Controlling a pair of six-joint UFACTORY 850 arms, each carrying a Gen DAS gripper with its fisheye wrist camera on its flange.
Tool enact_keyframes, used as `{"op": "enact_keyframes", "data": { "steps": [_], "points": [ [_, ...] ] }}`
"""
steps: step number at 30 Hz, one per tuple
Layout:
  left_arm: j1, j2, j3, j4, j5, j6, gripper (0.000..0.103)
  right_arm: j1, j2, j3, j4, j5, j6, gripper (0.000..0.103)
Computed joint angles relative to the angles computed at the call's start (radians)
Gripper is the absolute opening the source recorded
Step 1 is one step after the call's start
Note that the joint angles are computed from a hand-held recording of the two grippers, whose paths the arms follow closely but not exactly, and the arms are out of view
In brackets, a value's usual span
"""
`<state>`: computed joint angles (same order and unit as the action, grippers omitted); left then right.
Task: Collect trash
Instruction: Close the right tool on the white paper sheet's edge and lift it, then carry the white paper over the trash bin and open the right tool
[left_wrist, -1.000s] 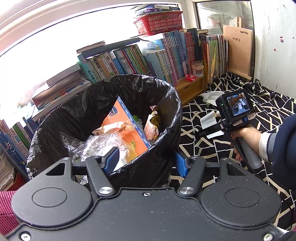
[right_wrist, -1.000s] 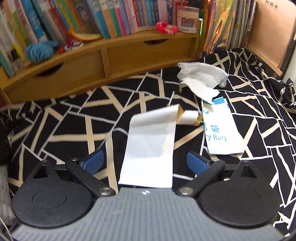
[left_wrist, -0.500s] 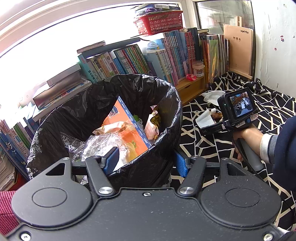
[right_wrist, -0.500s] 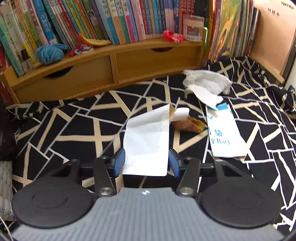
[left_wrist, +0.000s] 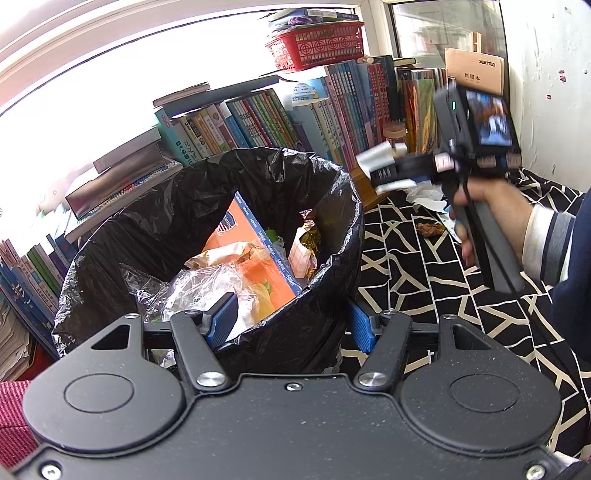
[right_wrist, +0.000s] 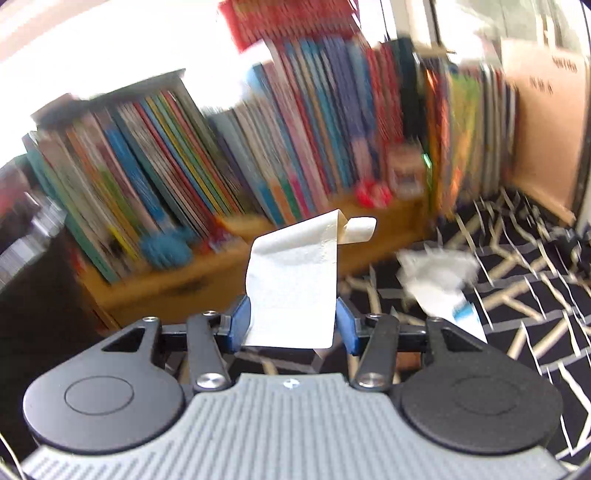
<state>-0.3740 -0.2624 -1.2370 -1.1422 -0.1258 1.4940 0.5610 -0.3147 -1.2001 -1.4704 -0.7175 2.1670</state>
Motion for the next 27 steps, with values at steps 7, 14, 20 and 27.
{"op": "enact_keyframes", "data": {
  "steps": [7,14,20,27],
  "points": [
    [0.000,0.000,0.001,-0.001,0.001,0.000,0.060,0.047,0.051,-0.029,-0.241,0.023,0.106,0.055],
    [-0.001,0.000,0.001,-0.008,0.003,0.009,0.060,0.077,0.086,-0.044,-0.580,0.157,0.280,0.056],
    [-0.001,0.000,0.001,-0.008,0.003,0.009,0.060,0.090,0.083,-0.066,-0.800,0.257,0.417,0.058],
    [-0.001,0.000,0.001,-0.014,0.004,0.015,0.060,0.087,0.082,-0.065,-0.986,0.353,0.596,0.064]
  ]
}}
